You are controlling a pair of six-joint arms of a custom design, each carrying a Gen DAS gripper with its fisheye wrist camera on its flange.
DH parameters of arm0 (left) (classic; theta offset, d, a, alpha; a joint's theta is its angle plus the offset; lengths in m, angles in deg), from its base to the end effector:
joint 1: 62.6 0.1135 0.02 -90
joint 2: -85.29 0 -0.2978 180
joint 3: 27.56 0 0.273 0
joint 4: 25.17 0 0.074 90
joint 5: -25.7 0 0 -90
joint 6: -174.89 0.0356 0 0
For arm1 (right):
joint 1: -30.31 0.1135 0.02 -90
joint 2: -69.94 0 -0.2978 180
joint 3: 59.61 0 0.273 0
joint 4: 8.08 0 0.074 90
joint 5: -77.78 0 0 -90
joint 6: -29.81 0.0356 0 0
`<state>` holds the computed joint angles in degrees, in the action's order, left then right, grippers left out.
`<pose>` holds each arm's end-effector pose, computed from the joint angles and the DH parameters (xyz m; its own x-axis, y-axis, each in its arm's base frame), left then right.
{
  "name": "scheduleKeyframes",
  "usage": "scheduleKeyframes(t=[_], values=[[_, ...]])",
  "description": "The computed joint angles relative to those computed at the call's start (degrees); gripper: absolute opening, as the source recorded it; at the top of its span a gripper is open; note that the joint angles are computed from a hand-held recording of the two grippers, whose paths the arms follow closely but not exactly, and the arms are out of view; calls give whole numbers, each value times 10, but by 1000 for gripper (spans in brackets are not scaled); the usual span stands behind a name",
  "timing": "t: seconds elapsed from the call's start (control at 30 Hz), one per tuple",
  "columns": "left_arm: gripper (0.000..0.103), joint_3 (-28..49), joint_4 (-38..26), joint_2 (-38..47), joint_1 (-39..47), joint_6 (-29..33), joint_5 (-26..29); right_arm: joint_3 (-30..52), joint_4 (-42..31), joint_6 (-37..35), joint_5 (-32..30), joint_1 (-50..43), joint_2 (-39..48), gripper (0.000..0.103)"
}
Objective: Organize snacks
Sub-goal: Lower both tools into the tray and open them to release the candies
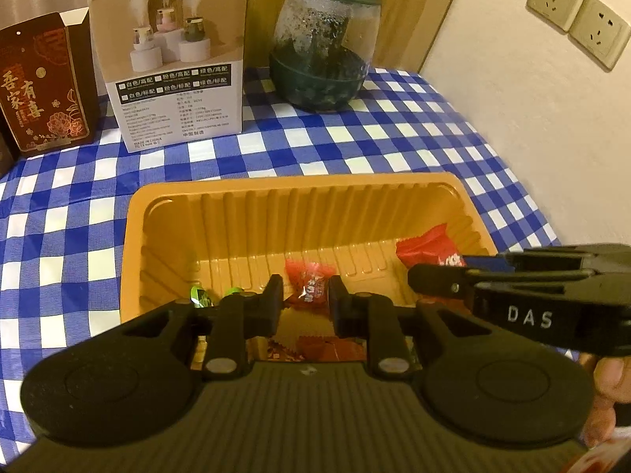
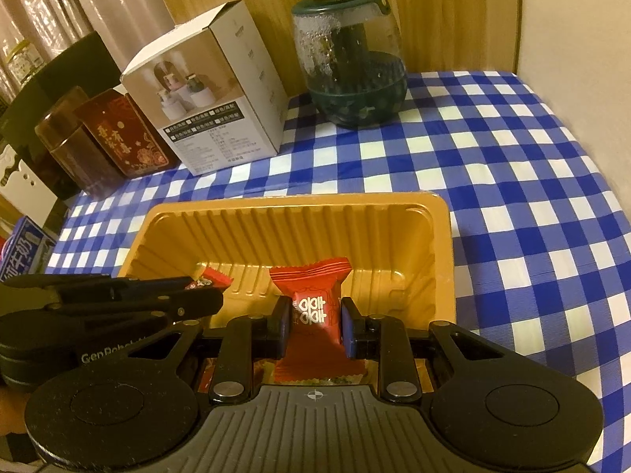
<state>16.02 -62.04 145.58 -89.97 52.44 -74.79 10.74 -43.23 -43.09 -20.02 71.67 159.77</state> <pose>0.1793 -0.0855 0.2059 -0.7941 -0.1830 -0.5796 -0.0830 0.9773 -0.1949 0.2518 0.2281 0.2312 -0.7948 -0.3116 -0.5207 -0.5021 0.8196 0.2760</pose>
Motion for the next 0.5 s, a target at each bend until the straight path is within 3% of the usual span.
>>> scheduleKeyframes(t=[0.03,0.07,0.5], values=[[36,1,0,0,2,-1,2,0,0,0,0,0,0,27],[39,1,-1,-1,3,0,1,0,0,1,1,1,0,27],[39,0,-32,-25,-3,7,-11,12,-11,0,-1,2,-2,27]])
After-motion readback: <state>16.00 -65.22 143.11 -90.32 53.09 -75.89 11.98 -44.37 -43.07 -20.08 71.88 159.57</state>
